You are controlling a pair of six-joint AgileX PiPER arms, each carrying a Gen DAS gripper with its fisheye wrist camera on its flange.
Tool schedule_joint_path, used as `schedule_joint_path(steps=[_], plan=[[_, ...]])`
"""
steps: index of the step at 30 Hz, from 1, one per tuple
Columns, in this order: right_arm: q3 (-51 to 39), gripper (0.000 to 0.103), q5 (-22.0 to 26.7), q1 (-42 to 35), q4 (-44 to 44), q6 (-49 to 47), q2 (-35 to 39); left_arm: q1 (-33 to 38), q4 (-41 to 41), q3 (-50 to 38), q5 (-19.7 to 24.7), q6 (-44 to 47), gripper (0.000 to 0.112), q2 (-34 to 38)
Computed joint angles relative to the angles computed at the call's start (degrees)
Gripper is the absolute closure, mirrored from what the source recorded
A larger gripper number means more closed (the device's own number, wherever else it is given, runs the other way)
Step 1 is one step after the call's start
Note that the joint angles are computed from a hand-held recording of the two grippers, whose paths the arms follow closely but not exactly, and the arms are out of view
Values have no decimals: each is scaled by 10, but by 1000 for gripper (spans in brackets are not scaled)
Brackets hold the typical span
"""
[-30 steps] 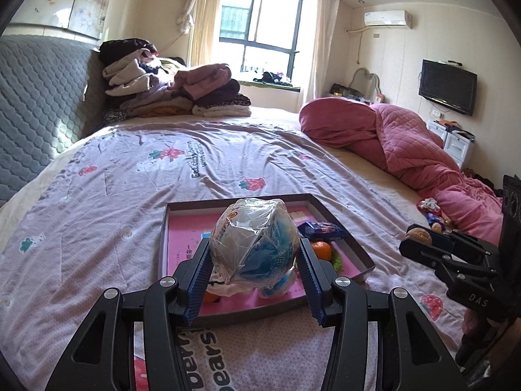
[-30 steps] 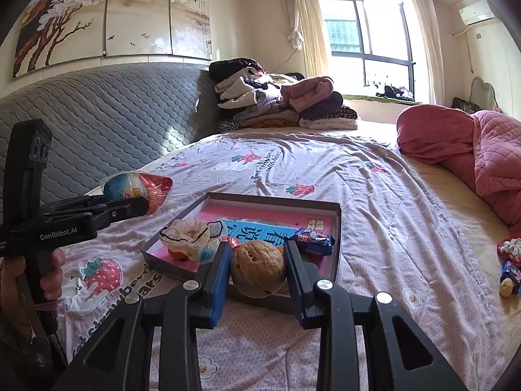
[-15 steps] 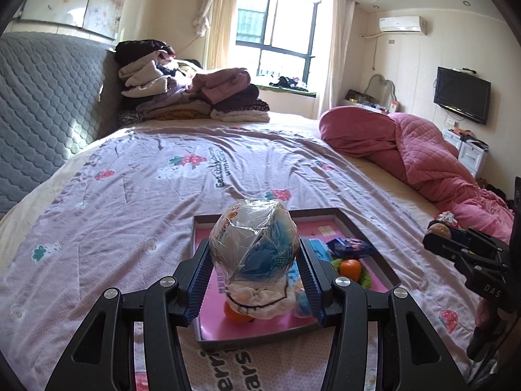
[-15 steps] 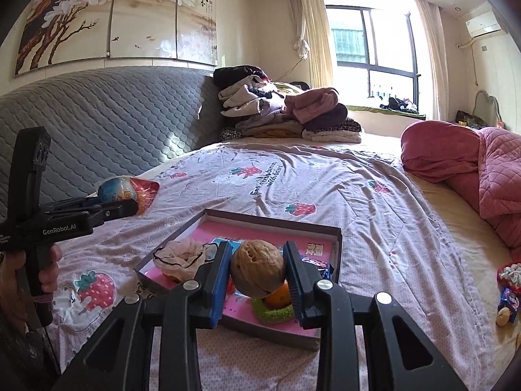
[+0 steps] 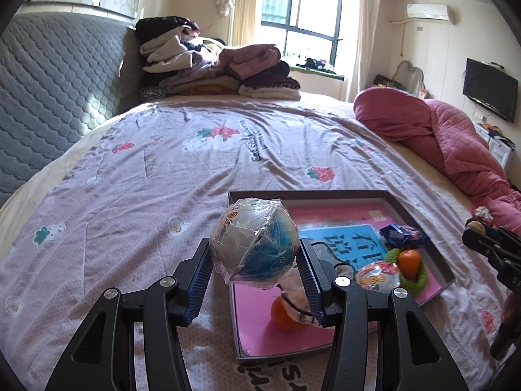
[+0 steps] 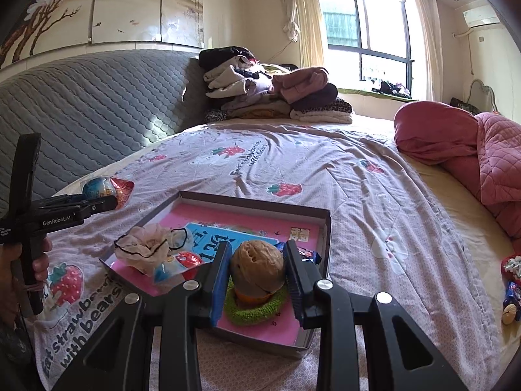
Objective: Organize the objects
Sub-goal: 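Lower the wrapped ball and walnut into the tray and open both grippers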
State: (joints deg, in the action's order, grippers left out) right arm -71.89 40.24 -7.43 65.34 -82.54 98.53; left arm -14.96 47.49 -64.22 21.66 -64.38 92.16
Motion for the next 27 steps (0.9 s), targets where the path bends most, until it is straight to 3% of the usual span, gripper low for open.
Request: schedule_joint_path(steps=[8, 19, 27], plan=[[3, 70, -31, 14, -16, 10, 26, -3, -4, -16, 0, 9, 60, 45], [16, 70, -80, 32, -33, 14, 51, -5, -67, -26, -10, 67, 59, 79], [19, 70, -94, 42, -57, 28, 58, -13, -39, -24, -7, 37, 60, 85]])
